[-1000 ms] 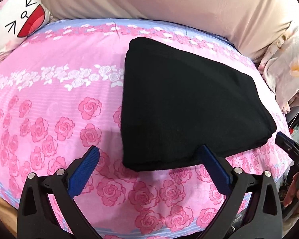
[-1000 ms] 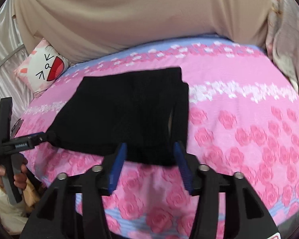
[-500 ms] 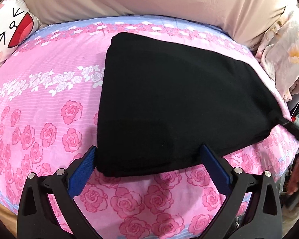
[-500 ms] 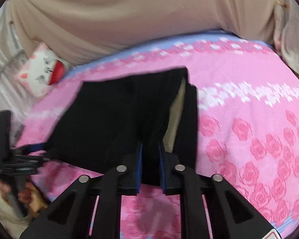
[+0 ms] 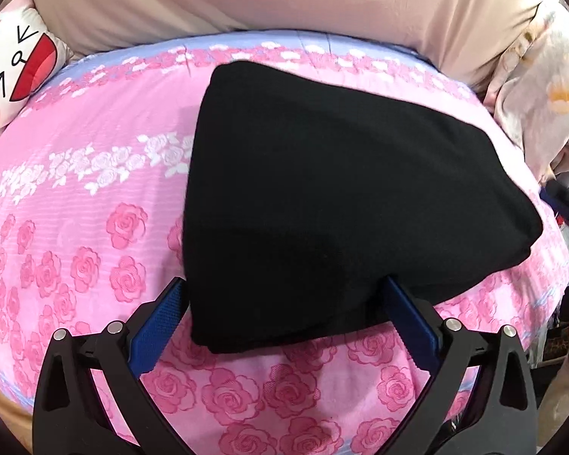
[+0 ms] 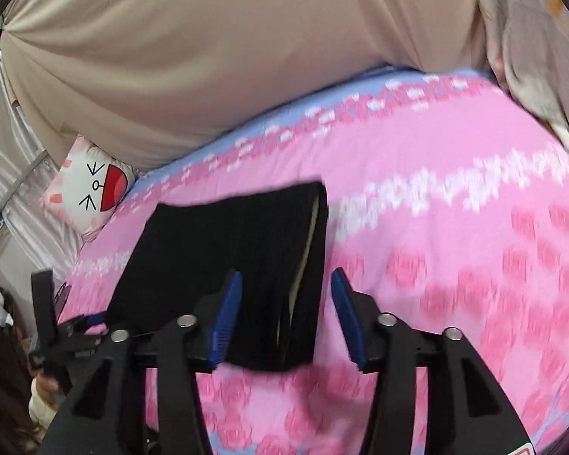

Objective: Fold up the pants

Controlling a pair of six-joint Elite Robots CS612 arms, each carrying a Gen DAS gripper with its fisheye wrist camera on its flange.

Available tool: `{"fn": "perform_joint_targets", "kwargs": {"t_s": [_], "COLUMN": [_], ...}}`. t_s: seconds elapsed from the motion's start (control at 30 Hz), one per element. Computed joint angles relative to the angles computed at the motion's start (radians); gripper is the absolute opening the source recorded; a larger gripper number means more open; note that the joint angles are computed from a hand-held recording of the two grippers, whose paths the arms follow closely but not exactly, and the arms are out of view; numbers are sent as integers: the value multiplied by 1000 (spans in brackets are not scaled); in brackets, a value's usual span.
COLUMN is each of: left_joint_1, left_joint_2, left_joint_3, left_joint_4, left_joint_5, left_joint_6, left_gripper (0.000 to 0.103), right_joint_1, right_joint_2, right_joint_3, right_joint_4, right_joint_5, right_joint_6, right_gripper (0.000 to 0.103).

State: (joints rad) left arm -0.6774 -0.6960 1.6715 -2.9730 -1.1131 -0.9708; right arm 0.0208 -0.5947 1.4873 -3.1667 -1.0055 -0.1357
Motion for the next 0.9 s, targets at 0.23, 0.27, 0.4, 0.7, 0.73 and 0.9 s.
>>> {"fn": "perform_joint_targets", "kwargs": {"t_s": [0.23, 0.27, 0.4, 0.7, 0.73, 0.9], "left_joint_1": [3, 6, 16, 6, 0, -13], "left_joint_2": [2, 2, 12, -11, -18, -22], "left_joint_3": [-20, -22, -38, 14, 28, 34], "left_joint_4": [29, 33, 41, -52, -65, -68], "left_joint_5": [8, 9, -2, -27, -19, -27], "left_joint_6": [-2, -5, -8, 58, 70, 90], "left_gripper": [98, 98, 98, 98, 98, 98], "right_joint_1": [56, 65, 57, 10, 7, 20], "right_joint_2": [111, 111, 98, 25, 14, -13], "right_joint_3": [-245, -249, -228, -47, -25, 37], "right_joint_4": [264, 241, 134, 68, 70, 121], "right_joint_5": [-99, -132, -97, -39, -30, -41], "right_joint_6": [-97, -101, -79, 5, -7, -86], "right_gripper": [32, 9, 5, 43, 43, 28]}}
